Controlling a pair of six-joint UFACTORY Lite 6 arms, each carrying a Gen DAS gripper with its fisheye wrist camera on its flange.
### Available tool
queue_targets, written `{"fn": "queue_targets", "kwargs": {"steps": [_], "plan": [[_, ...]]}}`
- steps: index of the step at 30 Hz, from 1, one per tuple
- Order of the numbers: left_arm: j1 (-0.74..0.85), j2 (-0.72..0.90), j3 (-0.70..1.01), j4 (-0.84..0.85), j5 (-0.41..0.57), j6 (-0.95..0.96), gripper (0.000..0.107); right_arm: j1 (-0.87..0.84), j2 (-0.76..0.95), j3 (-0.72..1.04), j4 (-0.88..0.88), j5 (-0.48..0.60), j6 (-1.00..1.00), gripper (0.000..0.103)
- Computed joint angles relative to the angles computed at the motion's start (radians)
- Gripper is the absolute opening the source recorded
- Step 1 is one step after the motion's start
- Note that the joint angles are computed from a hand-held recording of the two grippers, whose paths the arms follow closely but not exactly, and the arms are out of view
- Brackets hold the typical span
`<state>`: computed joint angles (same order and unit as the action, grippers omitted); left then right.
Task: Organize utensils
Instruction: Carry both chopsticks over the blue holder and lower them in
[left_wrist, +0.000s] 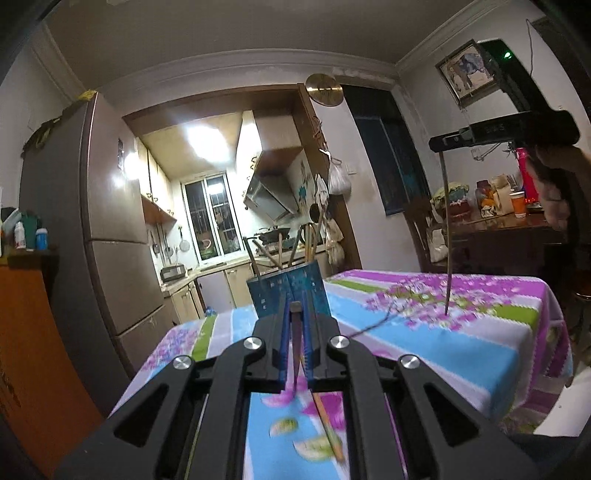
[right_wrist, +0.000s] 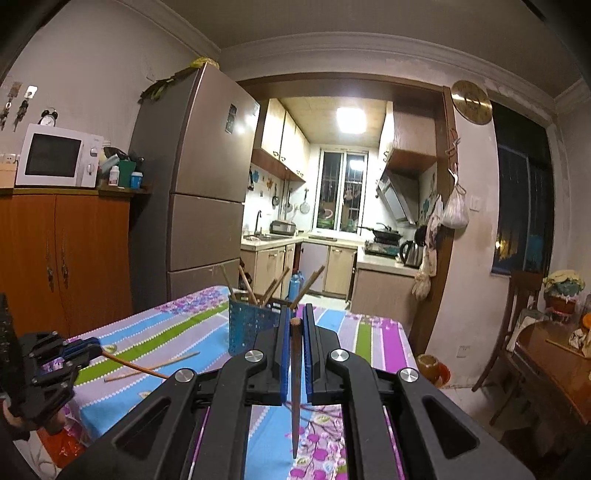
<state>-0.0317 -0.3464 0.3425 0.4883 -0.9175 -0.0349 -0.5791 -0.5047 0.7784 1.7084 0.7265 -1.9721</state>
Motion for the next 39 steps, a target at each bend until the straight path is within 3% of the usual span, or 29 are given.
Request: {"fn": "queue_targets", "kwargs": {"steps": [6, 12, 22, 31, 35, 39], "plan": [[-0.063, 0.101, 0.167, -0.055, 0.053, 0.02, 0.005, 0.044, 0.12, 0.143, -0.003, -0.022, 0.039, 0.008], [-0.049, 0.178, 0.363, 0.076, 0.181, -0.152, 0.005, 0.064, 0.282, 0.322, -0.079, -0.042, 0.172, 0.008], [0.017, 0.26, 0.707, 0.488, 0.34, -0.651, 0.005, 0.102, 0.439, 0.54, -0.214, -0.076, 0.362, 0.008], [-0.019, 0.348, 0.982, 0.762, 0.465, -0.965, 0.005, 0.156, 0.554, 0.746, -0.346, -0.088, 0.543, 0.008], [-0.007, 0.426, 1.176, 0.947, 0.48, -1.201, 0.005, 0.18, 0.647, 0.945, -0.454, -0.082, 0.689, 0.008], [0.019, 0.581, 1.496, 1.193, 0.464, -1.544, 0.005, 0.197, 0.829, 1.304, -0.616, -0.037, 0.925, 0.008]]}}
